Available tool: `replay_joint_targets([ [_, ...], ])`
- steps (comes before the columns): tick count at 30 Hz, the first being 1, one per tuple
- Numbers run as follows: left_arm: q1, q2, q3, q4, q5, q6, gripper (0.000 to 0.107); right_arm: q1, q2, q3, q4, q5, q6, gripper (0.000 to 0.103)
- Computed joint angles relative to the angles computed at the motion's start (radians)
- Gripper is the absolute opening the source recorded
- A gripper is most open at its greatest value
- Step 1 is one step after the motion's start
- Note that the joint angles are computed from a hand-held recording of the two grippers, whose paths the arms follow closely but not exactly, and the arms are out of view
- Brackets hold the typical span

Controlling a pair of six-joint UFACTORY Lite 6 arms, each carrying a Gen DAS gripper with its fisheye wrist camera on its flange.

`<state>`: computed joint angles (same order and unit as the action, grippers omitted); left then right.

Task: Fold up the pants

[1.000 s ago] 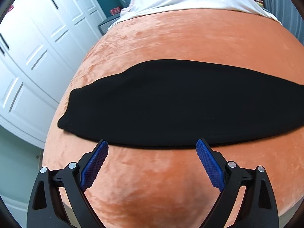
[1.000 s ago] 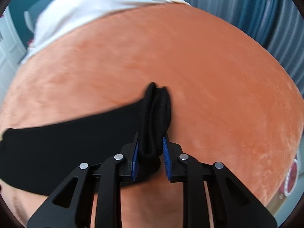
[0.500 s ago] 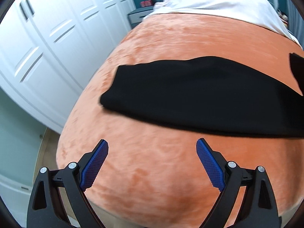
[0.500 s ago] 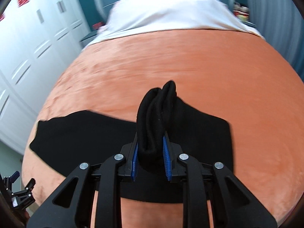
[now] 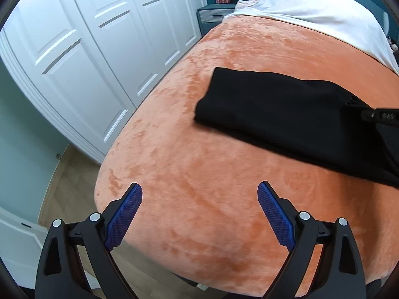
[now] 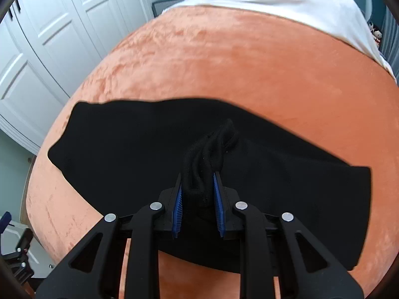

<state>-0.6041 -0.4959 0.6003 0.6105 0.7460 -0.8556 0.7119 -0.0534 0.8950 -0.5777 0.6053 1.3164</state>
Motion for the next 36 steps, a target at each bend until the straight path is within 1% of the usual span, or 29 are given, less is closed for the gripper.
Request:
replay_joint_targets([
  [6,0.117,-0.020,-0.032,-0.074,-0.065,0.115,0.092,0.022,0.174,0.078,-0.010,-0.026,0.042,0.021],
  [8,0.130,-0.015,-0.033,-0.090,-0.076,0.136,0.092,0.021,0.225,0.092,0.000,-0.053,0.032,0.028],
  [9,0.134,-0.016,-0.035,-0.094,-0.079,0.143,0.092,0.025,0.237,0.089,-0.009,-0.075,0.041,0.038],
  [10,0.134,-0.017,-0.035,-0.093,-0.079,0.144,0.092,0.039,0.247,0.098,-0.026,-0.068,0.063,0.054],
  [11,0.134,-0.018,-0.035,-0.093,-0.079,0.143,0.092,0.044,0.249,0.105,-0.007,-0.066,0.051,0.060],
  [12,0.137,-0.022,-0.035,-0.096,-0.079,0.149,0.092,0.055,0.231,0.104,0.024,-0.070,0.036,0.063],
  [14,0.140,-0.031,-0.037,-0.096,-0.078,0.153,0.092,0.093,0.156,0.077,-0.002,-0.050,0.091,0.063],
  [16,0.136,-0.030,-0.036,-0.089,-0.077,0.147,0.092,0.142,0.031,0.015,-0.100,0.000,0.220,0.062],
  [17,0.128,-0.023,-0.033,-0.082,-0.078,0.135,0.092,0.151,-0.045,-0.020,-0.122,0.040,0.257,0.058],
  [18,0.118,-0.011,-0.027,-0.076,-0.080,0.121,0.092,0.139,-0.098,-0.046,-0.124,0.069,0.267,0.043],
  [19,0.099,0.009,-0.017,-0.065,-0.081,0.094,0.092,0.124,-0.126,-0.061,-0.125,0.093,0.271,0.038],
  [20,0.083,0.022,-0.008,-0.061,-0.079,0.075,0.092,0.089,-0.146,-0.079,-0.125,0.120,0.266,0.036],
  [21,0.061,0.043,0.006,-0.059,-0.079,0.051,0.092,0.038,-0.148,-0.097,-0.111,0.115,0.244,0.029],
  [22,0.043,0.065,0.021,-0.066,-0.083,0.037,0.092,-0.021,-0.131,-0.110,-0.081,0.082,0.211,0.025],
  [24,0.023,0.109,0.051,-0.087,-0.091,0.025,0.092,-0.091,-0.058,-0.108,-0.033,-0.002,0.152,0.024],
  [26,0.011,0.157,0.084,-0.123,-0.105,0.034,0.092,-0.074,0.079,-0.048,-0.041,-0.033,0.126,0.024],
  [27,0.007,0.176,0.097,-0.129,-0.110,0.031,0.092,-0.044,0.165,0.008,-0.042,-0.031,0.107,0.024],
  [28,0.007,0.199,0.112,-0.133,-0.117,0.029,0.092,0.002,0.259,0.077,-0.085,0.013,0.115,0.025],
  [29,0.012,0.224,0.127,-0.141,-0.124,0.033,0.092,0.055,0.326,0.138,-0.143,0.096,0.140,0.025],
  [30,0.018,0.245,0.140,-0.150,-0.132,0.041,0.092,0.104,0.392,0.208,-0.182,0.187,0.123,0.024],
  [31,0.035,0.277,0.162,-0.168,-0.144,0.060,0.092,0.137,0.420,0.245,-0.205,0.245,0.103,0.020],
  [32,0.052,0.297,0.177,-0.187,-0.156,0.077,0.092,0.158,0.408,0.242,-0.224,0.262,0.113,0.019],
  [33,0.075,0.314,0.190,-0.217,-0.172,0.109,0.092,0.169,0.363,0.211,-0.240,0.255,0.130,0.020],
  [34,0.116,0.331,0.204,-0.276,-0.201,0.168,0.092,0.185,0.280,0.149,-0.259,0.248,0.181,0.024],
  [35,0.160,0.351,0.219,-0.348,-0.223,0.236,0.092,0.200,0.219,0.102,-0.272,0.252,0.230,0.028],
  [36,0.199,0.371,0.234,-0.420,-0.237,0.299,0.092,0.217,0.123,0.024,-0.289,0.249,0.298,0.042],
])
